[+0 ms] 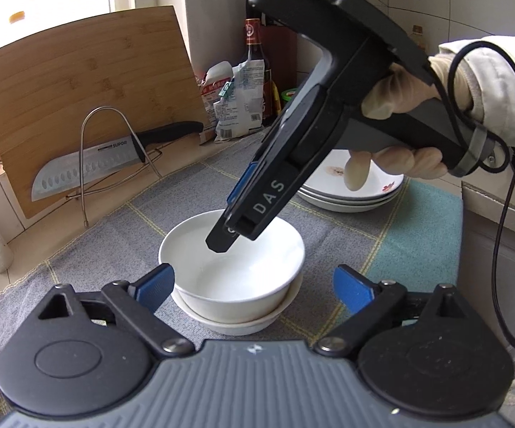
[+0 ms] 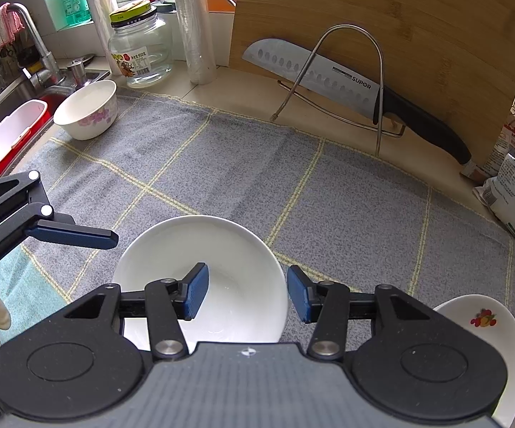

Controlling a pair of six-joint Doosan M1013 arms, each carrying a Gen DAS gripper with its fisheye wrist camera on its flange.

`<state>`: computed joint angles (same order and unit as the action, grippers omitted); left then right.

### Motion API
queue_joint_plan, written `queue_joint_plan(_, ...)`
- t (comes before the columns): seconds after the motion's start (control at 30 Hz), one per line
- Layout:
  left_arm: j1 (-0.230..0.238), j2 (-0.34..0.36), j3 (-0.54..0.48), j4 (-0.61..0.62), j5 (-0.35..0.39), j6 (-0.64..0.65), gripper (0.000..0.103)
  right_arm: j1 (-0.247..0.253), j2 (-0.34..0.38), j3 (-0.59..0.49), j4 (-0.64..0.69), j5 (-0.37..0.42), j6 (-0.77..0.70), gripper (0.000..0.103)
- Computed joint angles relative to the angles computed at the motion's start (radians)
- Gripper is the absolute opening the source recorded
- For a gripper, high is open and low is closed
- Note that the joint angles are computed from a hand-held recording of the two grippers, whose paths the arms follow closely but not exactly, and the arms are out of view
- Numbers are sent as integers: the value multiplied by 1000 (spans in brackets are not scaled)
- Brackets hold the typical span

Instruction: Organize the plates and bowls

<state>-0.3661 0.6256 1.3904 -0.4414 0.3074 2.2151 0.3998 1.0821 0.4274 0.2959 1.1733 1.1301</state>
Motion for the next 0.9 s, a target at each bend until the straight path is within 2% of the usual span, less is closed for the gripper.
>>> queue_joint_plan(0.07,1,3,-3,-46,11,50,96,0,-1,2,1,-4,4,55)
queue_joint_plan(0.13,3,5,-3,-99,24,109,96,1,-5,9,0,-13,5,60)
queue_joint_plan(0.2,2,7,-3,-102,26,115,96,3,-17,30,-8,-36,5,75)
queue_joint_plan(0.27,1,7,-2,-104,24,121,96,3,-25,43,-7,-52,7,79)
queue_joint_plan(0.43,2,6,4,-99,16,118,97,5,-37,63,-11,-76,18,83)
queue_joint_plan(0.73,2,-1,15,-89,10,92,100,8,-44,74,-9,-96,15,83)
queue_joint_plan(0.83,7,0,10,-192,27,183,100,9,-43,71,-9,-99,14,83)
queue_joint_plan(0.9,6,3,5,-198,39,192,100,9,-43,69,-11,-100,17,83)
